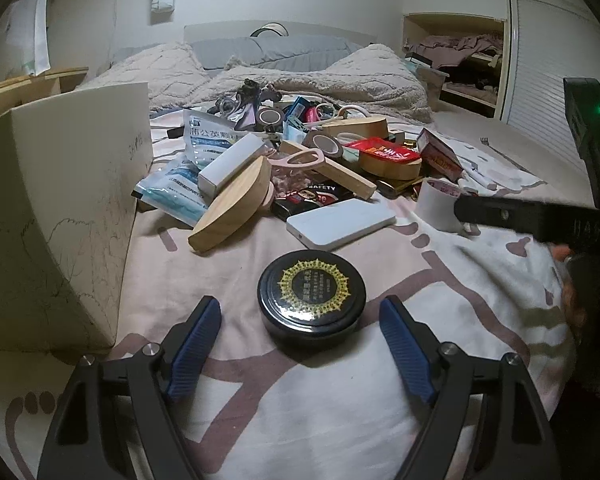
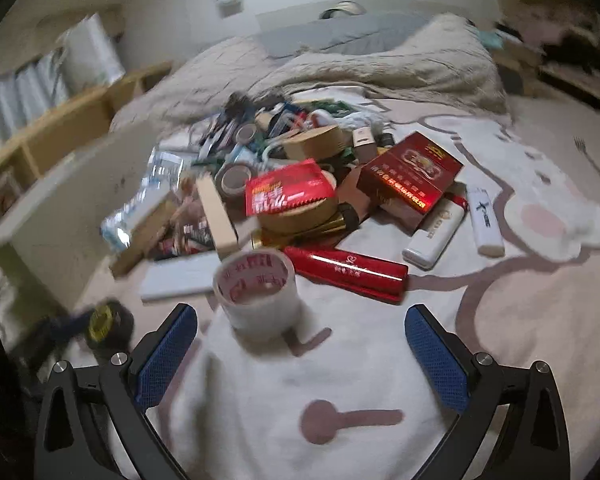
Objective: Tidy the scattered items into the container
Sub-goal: 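Lift the black tin with the left tool while the right tool moves toward the clear tape roll, then close the right tool on the clear packing tape roll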
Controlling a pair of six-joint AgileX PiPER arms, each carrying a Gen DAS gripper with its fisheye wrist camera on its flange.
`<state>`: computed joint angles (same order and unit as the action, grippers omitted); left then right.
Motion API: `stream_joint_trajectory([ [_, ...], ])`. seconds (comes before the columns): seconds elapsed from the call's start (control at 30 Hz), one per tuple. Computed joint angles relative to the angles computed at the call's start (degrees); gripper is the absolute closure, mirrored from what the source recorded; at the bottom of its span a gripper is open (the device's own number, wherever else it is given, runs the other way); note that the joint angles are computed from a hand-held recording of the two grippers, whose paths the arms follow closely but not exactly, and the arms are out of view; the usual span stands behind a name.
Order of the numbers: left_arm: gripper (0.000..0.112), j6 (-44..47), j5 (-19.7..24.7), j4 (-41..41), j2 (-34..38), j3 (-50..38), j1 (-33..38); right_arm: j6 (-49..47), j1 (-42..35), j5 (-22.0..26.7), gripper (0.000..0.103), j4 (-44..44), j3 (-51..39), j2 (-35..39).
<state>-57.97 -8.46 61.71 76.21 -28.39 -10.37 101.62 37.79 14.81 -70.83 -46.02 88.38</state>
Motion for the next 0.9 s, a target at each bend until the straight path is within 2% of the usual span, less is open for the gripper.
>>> stream_joint_trajectory([
  [0.07,0.03,-0.4,0.0,0.0,0.3,-0.3,-0.1,3.4,-0.3,-2.1,0.0,-2.3,-0.5,0.8],
  [0.1,0.031,0.0,0.0,-0.5,0.4,-0.5,-0.2,3.1,0.3,-1.2,0.0,-2.1,-1.2,1.4],
  [0.17,0.035,2.9,-0.1,-3.4,0.3,-0.4,-0.6,2.7,3.2,4.1,0.0,-2.8,-2.9,3.1],
  [0.2,0.036,5.6,-0.1,-6.0,0.3,-0.3,-1.0,2.1,4.0,5.3,0.001,-2.9,-3.4,3.7],
  [0.27,0.038,12.6,-0.1,-12.6,0.1,0.1,-1.8,0.9,3.8,4.2,0.019,-2.5,-3.6,4.0],
  [0.37,0.039,18.1,-0.3,-17.6,0.2,0.4,-2.2,-1.2,2.5,1.6,0.024,0.3,-4.2,4.5],
  [0.43,0.039,16.7,-0.4,-16.7,0.1,0.5,-2.3,-1.0,1.7,-0.8,0.024,0.6,-4.2,4.5],
  [0.5,0.039,16.2,-0.2,-16.2,0.0,0.4,-2.4,-0.2,1.8,-0.7,0.024,0.0,-5.0,5.2],
  [0.53,0.039,17.2,-0.1,-17.1,0.0,0.4,-2.5,-0.1,2.3,-0.1,0.029,0.2,-5.3,5.4],
  [0.57,0.04,16.9,-0.2,-16.7,0.0,0.4,-2.4,-0.1,2.4,0.2,0.04,0.0,-5.7,5.9],
  [0.67,0.044,14.0,0.8,-12.9,-0.5,0.0,-2.9,2.7,2.8,1.2,0.049,-2.3,-5.9,6.8],
  [0.77,0.045,17.9,1.2,-16.6,-0.5,0.0,-3.5,8.4,2.5,0.7,0.051,-7.5,-5.0,6.7],
  [0.9,0.05,15.0,1.3,-14.3,-0.4,-0.2,-3.5,13.0,3.1,1.3,0.055,-12.3,-4.5,6.9],
])
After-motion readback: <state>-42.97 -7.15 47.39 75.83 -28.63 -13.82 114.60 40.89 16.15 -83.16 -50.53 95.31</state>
